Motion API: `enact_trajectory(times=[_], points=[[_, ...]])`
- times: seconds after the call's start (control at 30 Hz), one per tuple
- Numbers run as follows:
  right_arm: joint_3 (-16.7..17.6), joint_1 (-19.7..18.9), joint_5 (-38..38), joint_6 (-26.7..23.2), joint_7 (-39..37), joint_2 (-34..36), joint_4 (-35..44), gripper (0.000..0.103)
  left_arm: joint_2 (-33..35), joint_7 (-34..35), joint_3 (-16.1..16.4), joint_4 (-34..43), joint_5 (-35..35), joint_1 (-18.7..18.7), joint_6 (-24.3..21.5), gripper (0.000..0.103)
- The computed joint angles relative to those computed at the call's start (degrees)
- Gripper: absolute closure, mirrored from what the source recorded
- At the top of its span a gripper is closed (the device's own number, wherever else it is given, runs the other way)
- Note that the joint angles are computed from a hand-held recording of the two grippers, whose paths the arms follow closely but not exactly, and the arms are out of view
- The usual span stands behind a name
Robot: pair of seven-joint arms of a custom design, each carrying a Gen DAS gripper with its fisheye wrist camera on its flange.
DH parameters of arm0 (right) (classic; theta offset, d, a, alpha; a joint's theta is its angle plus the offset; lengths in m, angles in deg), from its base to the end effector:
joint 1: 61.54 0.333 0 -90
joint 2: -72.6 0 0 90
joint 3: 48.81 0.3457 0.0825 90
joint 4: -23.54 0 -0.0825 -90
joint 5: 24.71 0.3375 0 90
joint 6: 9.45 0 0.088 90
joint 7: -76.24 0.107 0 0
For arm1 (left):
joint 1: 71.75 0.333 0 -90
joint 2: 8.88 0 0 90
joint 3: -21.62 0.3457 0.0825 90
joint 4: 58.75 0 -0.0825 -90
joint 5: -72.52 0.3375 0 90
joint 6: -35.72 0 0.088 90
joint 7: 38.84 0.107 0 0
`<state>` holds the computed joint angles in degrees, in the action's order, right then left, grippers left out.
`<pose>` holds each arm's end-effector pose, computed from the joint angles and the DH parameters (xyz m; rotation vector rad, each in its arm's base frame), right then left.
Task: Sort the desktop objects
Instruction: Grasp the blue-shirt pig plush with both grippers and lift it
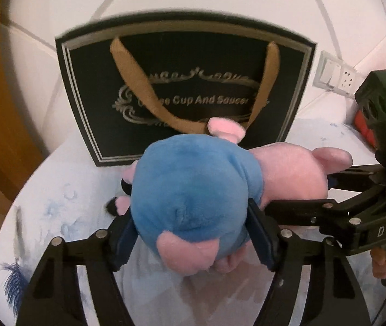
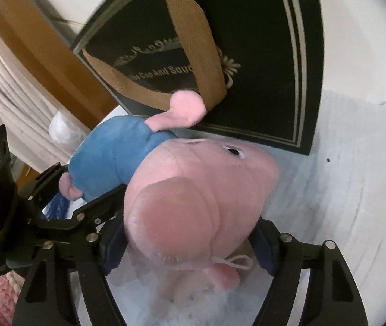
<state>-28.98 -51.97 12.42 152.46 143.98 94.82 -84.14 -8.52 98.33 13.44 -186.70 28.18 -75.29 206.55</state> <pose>0.5866 0.2640 0.4255 -1.9365 1.4672 0.0193 0.5245 -0.0588 0.4987 -1.5149 2.0681 -0.9007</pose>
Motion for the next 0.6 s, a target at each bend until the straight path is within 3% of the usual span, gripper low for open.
enact_trajectory(times=[0.23, 0.4, 0.6], points=[[1.24, -0.86, 6.06, 2.05, -5.55, -8.02, -5.54, 0.026, -7.61, -3.54, 0.04, -3.34, 1.51, -2.43, 1.83, 0.031], [-1.12, 0.22, 12.93, 1.33, -10.12, -18.41, -11.57, 0.026, -15.14, -12.48, -1.08, -5.33, 8.19, -3.62, 1.19, 0.031], [-5.27, 3.79, 10.89, 1.83, -5.38, -33.71, -20.54, 0.026, -25.60, -21.51, -3.32, -6.86, 14.90, -6.00, -1.25, 0.031]])
